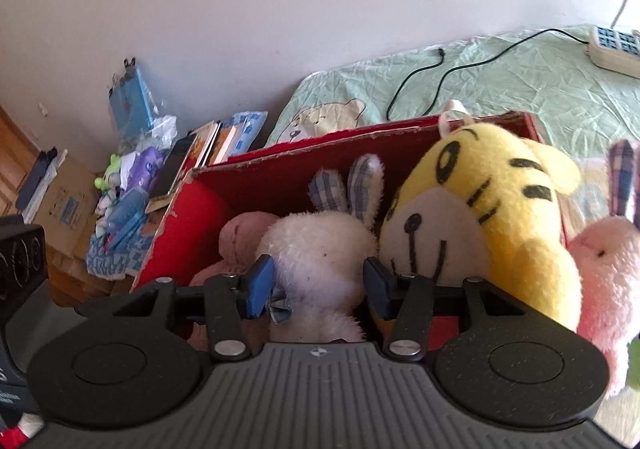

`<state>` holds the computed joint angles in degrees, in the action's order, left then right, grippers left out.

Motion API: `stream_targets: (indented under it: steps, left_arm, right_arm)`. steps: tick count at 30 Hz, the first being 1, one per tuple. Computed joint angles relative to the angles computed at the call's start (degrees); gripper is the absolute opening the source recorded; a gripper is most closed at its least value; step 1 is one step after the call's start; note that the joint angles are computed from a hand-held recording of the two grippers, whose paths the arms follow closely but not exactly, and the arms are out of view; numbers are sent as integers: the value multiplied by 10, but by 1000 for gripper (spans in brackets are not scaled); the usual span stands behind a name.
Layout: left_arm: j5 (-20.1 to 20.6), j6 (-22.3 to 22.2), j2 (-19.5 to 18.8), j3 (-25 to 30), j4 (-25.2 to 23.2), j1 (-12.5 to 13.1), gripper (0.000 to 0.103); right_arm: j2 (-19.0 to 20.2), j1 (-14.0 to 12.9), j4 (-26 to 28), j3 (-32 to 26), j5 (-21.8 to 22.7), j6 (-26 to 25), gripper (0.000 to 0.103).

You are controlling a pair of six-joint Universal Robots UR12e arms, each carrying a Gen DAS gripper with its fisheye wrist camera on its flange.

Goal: Organize objects
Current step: 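Lower the white bunny into the red box beside the teddy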

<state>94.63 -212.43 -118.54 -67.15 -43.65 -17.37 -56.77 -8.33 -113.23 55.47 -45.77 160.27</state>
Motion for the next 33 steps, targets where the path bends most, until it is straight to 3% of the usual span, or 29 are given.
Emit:
stream_targets:
  steps: [6,18,33]
  left_arm:
    - [27,17,-12,25,-34,-7,89]
    - [56,34,-23,50,-73,-15,93]
    - [75,47,-34,69,-104,-22,95]
  right_arm:
    - [-6,-6,-26,16,7,45,49]
    - [-12,-20,-43,41,17,95,18]
    - [-23,-19,-67,61,8,69,18]
